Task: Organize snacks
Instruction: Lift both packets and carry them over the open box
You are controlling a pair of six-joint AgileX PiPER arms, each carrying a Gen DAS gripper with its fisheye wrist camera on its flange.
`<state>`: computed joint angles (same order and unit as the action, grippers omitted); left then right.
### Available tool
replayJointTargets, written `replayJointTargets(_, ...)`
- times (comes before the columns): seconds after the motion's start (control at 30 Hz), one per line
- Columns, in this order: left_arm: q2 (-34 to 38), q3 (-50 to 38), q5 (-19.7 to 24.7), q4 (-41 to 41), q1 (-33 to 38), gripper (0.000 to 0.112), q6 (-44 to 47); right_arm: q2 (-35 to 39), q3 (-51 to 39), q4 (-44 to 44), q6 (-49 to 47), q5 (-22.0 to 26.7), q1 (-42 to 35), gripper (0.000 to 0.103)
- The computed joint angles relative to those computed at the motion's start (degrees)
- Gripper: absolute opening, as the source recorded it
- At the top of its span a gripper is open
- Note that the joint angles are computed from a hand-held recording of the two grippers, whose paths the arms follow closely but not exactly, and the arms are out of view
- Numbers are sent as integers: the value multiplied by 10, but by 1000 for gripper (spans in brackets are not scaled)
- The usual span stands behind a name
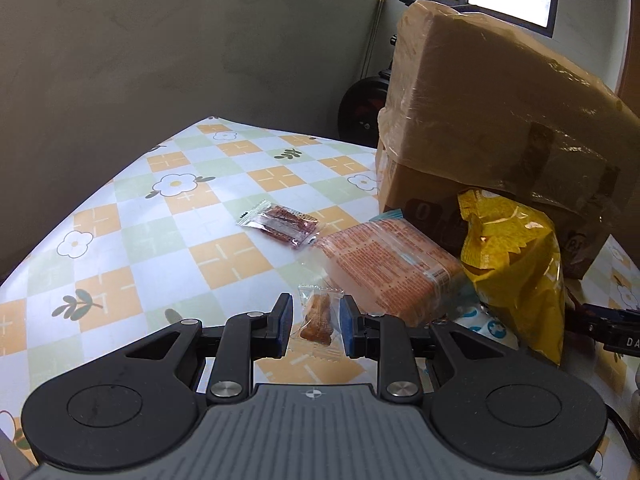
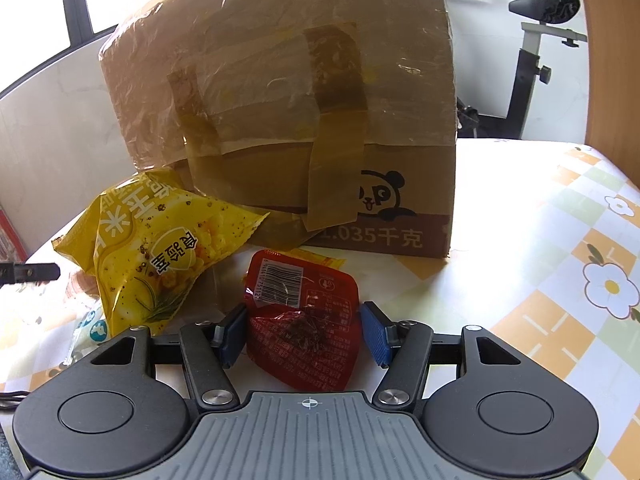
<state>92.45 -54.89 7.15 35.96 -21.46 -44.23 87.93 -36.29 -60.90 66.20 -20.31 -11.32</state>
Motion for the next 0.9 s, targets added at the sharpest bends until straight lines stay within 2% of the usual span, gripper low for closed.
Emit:
replayJointTargets(0.17, -7, 8, 3, 6, -12, 27, -14, -2, 4, 7, -1, -4, -1, 56)
replayJointTargets(0.37, -18, -12, 0, -117, -17, 27, 112, -28, 28, 48, -30, -22, -19, 55)
replayJointTargets(0.43, -22, -24, -1, -189, -17, 27, 189, -47, 37, 50, -32, -16, -23, 55)
replayJointTargets(0.5, -25, -37, -1, -248, -19, 27, 253, -74, 45, 20, -10, -13, -35, 55)
replayJointTargets(0.57, -29, -53, 5, -346, -21, 27, 353, -107, 47, -50, 53, -27, -62, 55)
replayJointTargets(0.63, -32, -71, 11, -421, -26, 27, 430, -140, 38, -128, 125, -50, -94, 55)
replayJointTargets(0.7, -39, -87, 7, -461, -36, 27, 474, -171, 18, -194, 185, -87, -131, 55)
replayJointTargets(0.77, -42, -110, 2, -437, -50, 27, 456, -190, -15, -237, 219, -116, -156, 55)
replayJointTargets(0.83, -32, -152, 16, -455, -61, 27, 481, -193, -64, -274, 250, -138, -169, 55)
replayJointTargets(0.9, -15, -203, 30, -435, -72, 27, 474, -177, -124, -305, 284, -156, -172, 55)
